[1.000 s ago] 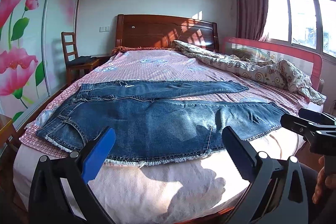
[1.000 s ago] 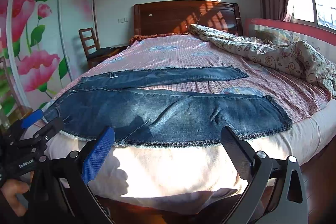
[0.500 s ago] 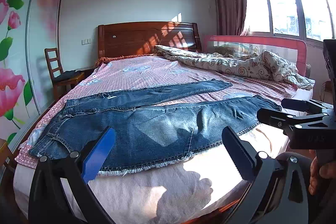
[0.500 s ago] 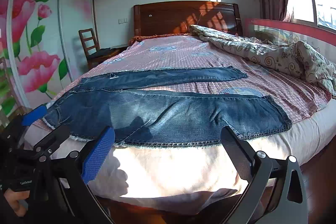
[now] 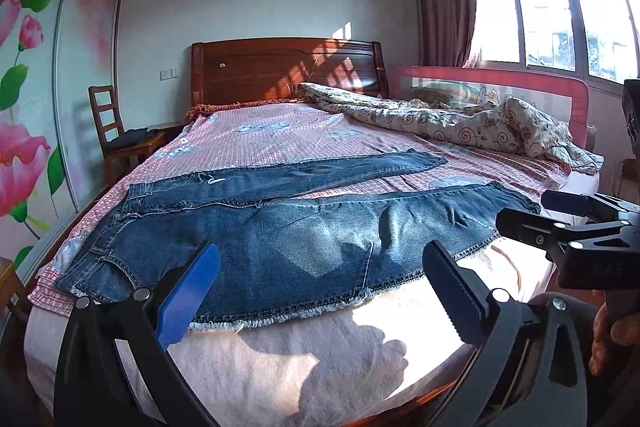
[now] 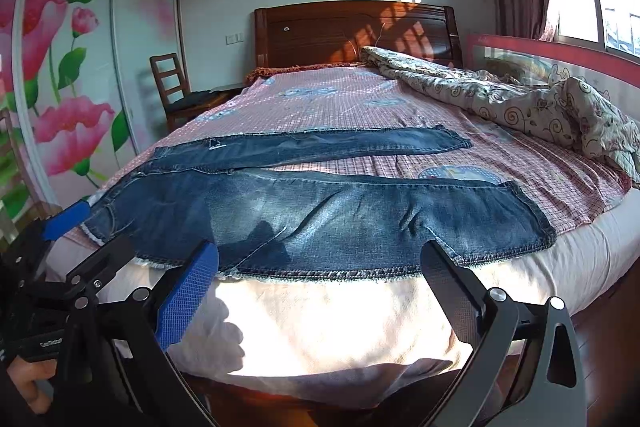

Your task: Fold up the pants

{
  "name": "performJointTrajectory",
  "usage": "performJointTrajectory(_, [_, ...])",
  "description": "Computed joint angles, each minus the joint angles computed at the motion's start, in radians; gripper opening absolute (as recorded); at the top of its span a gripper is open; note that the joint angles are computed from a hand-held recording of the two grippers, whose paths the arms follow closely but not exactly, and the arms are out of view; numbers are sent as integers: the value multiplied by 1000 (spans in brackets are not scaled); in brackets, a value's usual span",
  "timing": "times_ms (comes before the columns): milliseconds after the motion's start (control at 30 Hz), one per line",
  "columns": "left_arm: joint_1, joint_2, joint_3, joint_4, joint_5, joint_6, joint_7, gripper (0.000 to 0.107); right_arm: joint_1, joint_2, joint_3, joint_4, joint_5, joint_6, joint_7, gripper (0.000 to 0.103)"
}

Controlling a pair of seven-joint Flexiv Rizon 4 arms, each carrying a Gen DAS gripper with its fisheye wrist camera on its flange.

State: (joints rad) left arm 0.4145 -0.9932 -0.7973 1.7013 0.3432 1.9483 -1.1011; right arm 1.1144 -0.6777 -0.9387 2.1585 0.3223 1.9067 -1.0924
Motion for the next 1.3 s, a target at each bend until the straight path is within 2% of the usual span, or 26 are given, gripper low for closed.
performJointTrajectory(667, [-2,2,6,1,-11,-2,-9,101,-4,-2,6,-4,-5,-3,-4,100])
performJointTrajectory(1033, [6,14,0,3,-44,-44,-1,101,-34,21,31,-7,-15,-15,7,100])
performJointTrajectory(1167, [17,15,-22,-14,-74,-84,25,101,-82,30,69,-20,-24,-24,27,100])
performJointTrajectory(1300, [22,2,-52,-70,-129,-168,90,101,-192,65,168,-53,-55,-44,63,100])
